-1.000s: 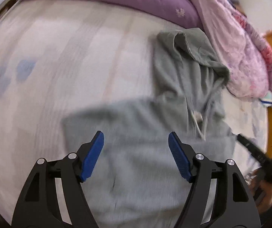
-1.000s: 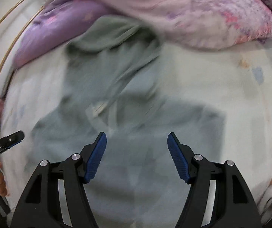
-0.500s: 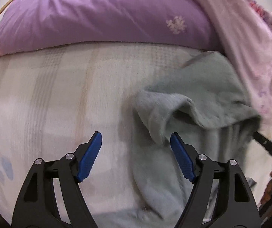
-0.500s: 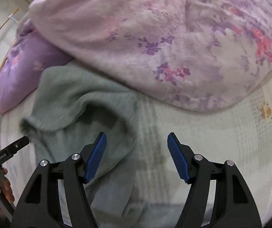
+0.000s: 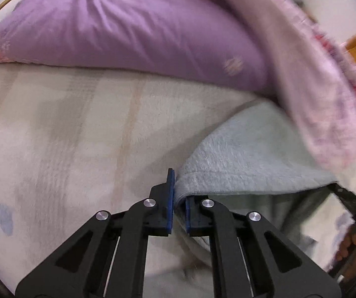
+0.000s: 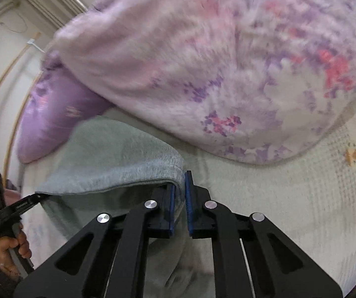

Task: Fold large clothes

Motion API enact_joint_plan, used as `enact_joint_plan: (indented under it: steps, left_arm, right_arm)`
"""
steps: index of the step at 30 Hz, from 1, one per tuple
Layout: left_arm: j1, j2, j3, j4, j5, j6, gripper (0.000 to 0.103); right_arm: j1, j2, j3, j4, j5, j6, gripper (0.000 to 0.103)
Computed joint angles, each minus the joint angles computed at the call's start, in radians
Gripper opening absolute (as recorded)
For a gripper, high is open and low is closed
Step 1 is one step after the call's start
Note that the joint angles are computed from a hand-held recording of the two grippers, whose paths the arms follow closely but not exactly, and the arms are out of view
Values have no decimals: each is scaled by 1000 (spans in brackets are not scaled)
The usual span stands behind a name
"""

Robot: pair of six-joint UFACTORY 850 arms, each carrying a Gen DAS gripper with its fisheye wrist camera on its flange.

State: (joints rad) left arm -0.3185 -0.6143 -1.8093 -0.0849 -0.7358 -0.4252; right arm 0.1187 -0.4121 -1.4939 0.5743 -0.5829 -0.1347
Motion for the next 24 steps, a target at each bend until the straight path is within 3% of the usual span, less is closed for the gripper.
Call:
enact_joint_plan:
  steps: [4, 8, 12, 15, 16, 19, 20, 24]
  left_arm:
    - [-28, 241, 252, 14, 122, 27, 6]
    - [-68, 436, 458, -52, 137, 28, 7]
    - [-159, 604, 646, -60, 101, -32, 8]
    - [-183, 681, 779, -206, 43, -24, 25]
    - [-180, 689, 800, -243, 32, -18, 36]
    - [-182, 714, 840, -279, -17, -62, 50]
    - [-187, 734, 850, -271, -13, -92, 57]
    - [-156, 761, 851, -348, 45, -121, 66]
  right_arm:
    - [-3, 164, 139, 78, 5, -117, 7]
    - [-15, 351, 298, 127, -68, -141, 7]
    - [12, 522, 466, -12, -142, 21, 13]
    - [61, 554, 546, -208, -221, 184, 24]
    - [73, 568, 567, -257, -248, 217, 30]
    - [69, 600, 597, -267, -304, 267, 36]
    - [69, 602, 588, -280, -317, 288, 40]
    - [59, 590, 528, -180, -291, 271, 53]
